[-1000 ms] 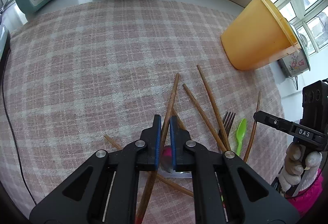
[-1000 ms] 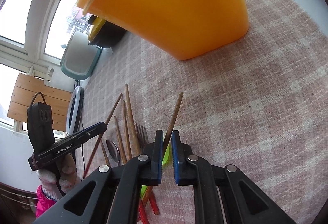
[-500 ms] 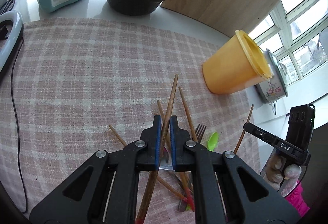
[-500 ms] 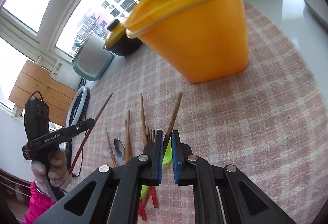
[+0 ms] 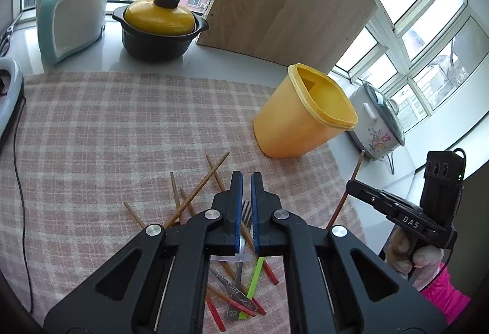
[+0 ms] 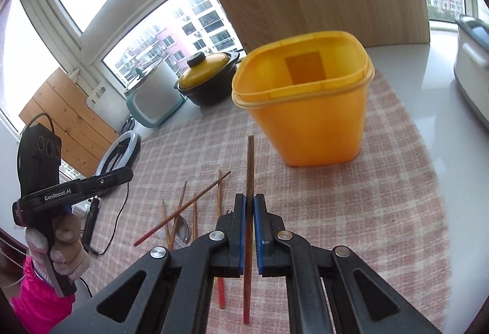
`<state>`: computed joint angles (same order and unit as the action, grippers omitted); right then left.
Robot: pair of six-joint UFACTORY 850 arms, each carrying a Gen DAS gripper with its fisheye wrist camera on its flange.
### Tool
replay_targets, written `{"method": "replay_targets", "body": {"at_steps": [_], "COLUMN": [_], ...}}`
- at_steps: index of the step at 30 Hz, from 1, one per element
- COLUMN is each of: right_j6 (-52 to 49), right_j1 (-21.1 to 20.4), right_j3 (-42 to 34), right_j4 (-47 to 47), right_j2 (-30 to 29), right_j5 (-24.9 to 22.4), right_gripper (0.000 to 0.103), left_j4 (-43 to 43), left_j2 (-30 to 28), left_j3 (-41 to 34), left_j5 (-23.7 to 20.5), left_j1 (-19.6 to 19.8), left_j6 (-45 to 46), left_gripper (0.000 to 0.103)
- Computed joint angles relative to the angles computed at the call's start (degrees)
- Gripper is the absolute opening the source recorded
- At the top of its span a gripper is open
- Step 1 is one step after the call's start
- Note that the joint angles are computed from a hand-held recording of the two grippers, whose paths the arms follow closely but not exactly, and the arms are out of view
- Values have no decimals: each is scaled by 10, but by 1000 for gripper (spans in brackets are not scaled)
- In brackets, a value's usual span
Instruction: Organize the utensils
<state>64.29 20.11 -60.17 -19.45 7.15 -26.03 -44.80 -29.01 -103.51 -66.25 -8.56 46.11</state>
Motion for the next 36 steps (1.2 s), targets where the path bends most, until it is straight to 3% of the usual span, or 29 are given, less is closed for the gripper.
{"method": "replay_targets", "body": {"at_steps": [4, 6, 11, 14, 22, 28, 36], "right_j6": [-13, -20, -3, 16, 55, 63, -12], "right_j1": [3, 5, 10, 12, 19, 20, 3], "right_j3": [-1, 0, 10, 14, 17, 19, 10], "right_j4": [9, 17, 13, 1, -27, -40, 34], "right_j2": [2, 1, 5, 8, 16, 16, -3], "right_j5": [-1, 1, 4, 1, -16, -19, 0], "right_gripper": [3, 3, 3, 3, 3, 3, 3], "left_j4": [74, 115, 219, 255, 316, 275, 273], "left_j2": [-41, -64, -115, -152, -201, -148, -117], "left_j3": [-55, -81, -141, -187, -247, -172, -109], "left_j5": [-18, -16, 3, -2, -7, 1, -5], "left_j1": [-20, -30, -58, -68, -81, -48, -31], "left_j6": [-34, -36, -57, -73, -78, -62, -70], "left_gripper": [5, 13, 15, 29, 29, 29, 29]}}
